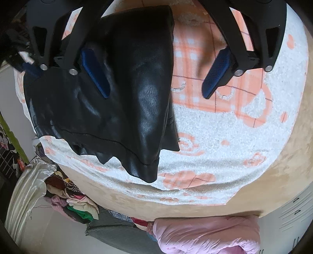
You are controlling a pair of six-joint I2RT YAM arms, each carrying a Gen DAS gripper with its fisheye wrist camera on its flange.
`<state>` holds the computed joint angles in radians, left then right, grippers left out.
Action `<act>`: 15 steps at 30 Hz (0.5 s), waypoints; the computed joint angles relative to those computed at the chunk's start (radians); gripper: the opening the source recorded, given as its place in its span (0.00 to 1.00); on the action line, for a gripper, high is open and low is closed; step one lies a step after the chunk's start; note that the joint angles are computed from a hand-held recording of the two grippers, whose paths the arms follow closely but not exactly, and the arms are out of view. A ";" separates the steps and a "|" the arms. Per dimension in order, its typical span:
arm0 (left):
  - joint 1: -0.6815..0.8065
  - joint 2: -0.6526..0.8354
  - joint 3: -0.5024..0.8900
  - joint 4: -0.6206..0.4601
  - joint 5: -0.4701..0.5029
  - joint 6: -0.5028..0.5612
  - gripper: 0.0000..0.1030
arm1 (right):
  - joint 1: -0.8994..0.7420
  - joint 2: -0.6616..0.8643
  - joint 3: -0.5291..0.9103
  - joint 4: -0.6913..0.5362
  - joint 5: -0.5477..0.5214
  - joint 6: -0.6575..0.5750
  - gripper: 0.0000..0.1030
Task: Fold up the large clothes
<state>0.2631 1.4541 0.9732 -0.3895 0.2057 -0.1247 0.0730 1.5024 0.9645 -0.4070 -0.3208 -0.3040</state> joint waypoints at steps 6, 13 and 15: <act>0.005 0.071 0.067 -0.018 0.022 0.005 0.90 | -0.017 0.082 0.005 0.026 -0.047 0.030 0.49; 0.014 0.224 0.196 -0.064 0.044 0.004 0.90 | -0.019 0.083 0.114 -0.056 -0.073 0.040 0.42; 0.025 0.259 0.224 -0.079 0.063 0.003 0.90 | -0.005 0.119 0.176 -0.064 -0.059 0.058 0.39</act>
